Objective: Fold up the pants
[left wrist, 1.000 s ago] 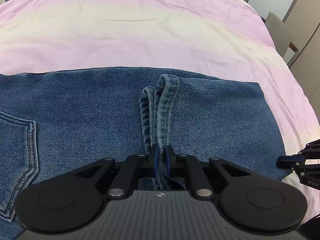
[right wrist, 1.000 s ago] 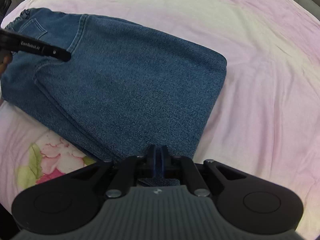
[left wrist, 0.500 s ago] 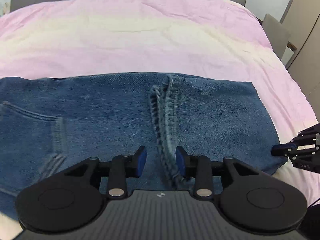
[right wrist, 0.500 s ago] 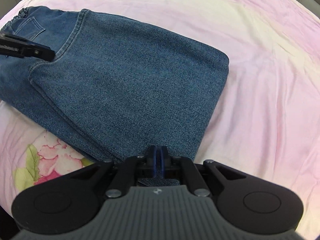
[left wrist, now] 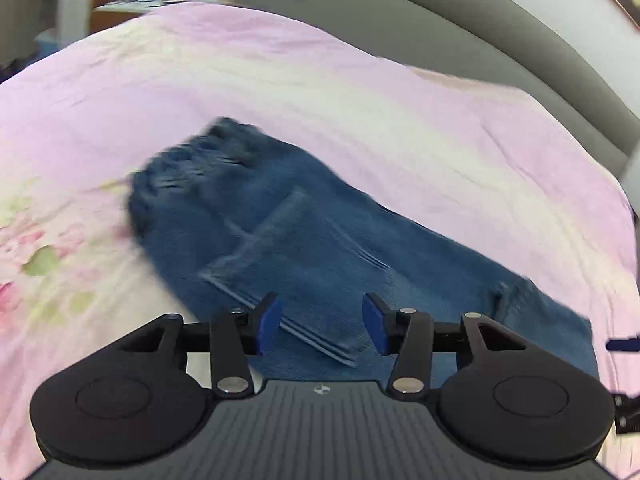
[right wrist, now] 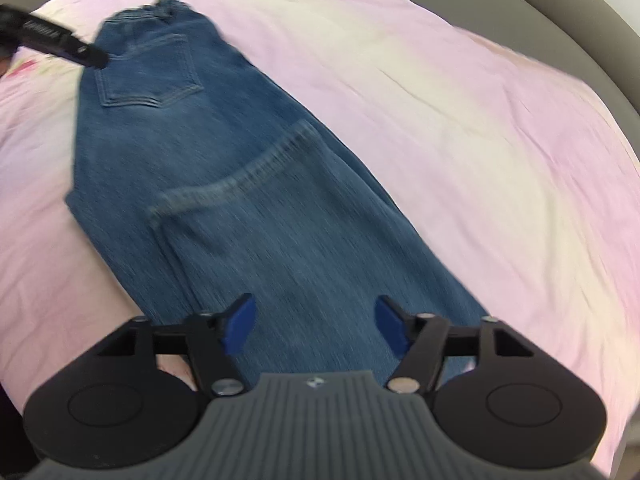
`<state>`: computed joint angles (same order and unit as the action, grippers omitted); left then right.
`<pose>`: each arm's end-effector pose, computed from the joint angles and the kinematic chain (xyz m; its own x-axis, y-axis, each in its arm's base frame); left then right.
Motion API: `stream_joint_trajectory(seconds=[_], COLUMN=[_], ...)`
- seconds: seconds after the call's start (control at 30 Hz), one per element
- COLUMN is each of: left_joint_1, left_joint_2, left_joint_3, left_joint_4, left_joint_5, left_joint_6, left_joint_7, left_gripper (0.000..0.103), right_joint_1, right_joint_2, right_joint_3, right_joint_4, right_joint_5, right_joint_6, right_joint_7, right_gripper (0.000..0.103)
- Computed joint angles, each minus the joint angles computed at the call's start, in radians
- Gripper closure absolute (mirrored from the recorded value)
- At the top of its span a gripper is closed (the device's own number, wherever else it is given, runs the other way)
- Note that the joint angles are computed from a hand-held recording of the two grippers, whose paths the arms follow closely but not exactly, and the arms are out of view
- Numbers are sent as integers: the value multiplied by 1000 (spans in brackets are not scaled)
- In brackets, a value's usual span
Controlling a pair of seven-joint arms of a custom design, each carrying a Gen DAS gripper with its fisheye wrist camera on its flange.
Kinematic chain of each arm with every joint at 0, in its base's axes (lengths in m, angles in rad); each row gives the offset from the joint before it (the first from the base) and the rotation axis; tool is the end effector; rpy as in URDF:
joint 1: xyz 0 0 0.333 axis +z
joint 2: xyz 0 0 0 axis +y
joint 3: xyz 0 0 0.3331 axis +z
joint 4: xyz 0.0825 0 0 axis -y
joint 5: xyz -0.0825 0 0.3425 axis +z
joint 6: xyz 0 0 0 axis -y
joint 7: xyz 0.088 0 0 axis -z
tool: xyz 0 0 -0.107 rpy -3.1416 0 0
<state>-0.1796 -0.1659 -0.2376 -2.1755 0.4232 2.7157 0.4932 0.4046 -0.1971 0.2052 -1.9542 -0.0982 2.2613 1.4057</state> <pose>0.4550 -0.2263 0.5741 0.2007 -0.9329 0.2991 -0.7006 -0.3501 -0.6218 0.4034 0.2913 0.6402 0.6824 -0.6996 0.2119 -0.5700 -0.6907 -0.4449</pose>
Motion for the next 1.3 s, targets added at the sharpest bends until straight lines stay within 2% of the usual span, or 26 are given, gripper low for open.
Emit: stream_joint_trajectory(seconds=[0.1, 0.13, 0.27, 0.37, 0.4, 0.47, 0.57, 0.8, 0.93, 1.07, 1.13, 1.3], left_joint_1=[60, 66, 62, 72, 74, 79, 91, 123, 120, 126, 131, 184], left_joint_2=[-4, -1, -3, 3, 6, 10, 35, 102, 115, 100, 87, 48], left_joint_3=[-26, -24, 11, 17, 23, 41, 61, 59, 62, 68, 69, 25], left_joint_4=[-5, -2, -26, -34, -39, -62, -83, -67, -57, -82, -96, -85], left_joint_5=[141, 163, 134, 143, 136, 110, 64, 115, 164, 187, 188, 435], left_joint_6=[-38, -59, -59, -75, -65, -4, 79, 160, 168, 210, 232, 266], left_joint_7=[-167, -189, -181, -202, -204, -211, -204, -299, -351, -411, -415, -591], left_gripper=[46, 45, 35, 33, 32, 24, 21, 20, 28, 44, 47, 51], right_joint_1=[27, 36, 71, 94, 99, 107, 116, 129, 131, 122, 116, 124], right_joint_2=[97, 125, 248, 339, 362, 399, 451, 544, 581, 586, 577, 512], right_joint_3=[3, 0, -11, -26, -31, -40, -48, -68, -75, -80, -82, -89], right_joint_4=[99, 130, 275, 376, 402, 435, 482, 592, 632, 636, 621, 535], right_joint_5=[3, 11, 26, 24, 32, 44, 73, 120, 144, 168, 173, 148], right_joint_6=[-23, -35, -120, -176, -190, -199, -218, -312, -335, -336, -324, -256], right_joint_7=[-114, -155, -298, -360, -382, -418, -463, -513, -512, -522, -534, -499], right_gripper=[31, 31, 27, 23, 21, 16, 15, 11, 8, 7, 7, 7])
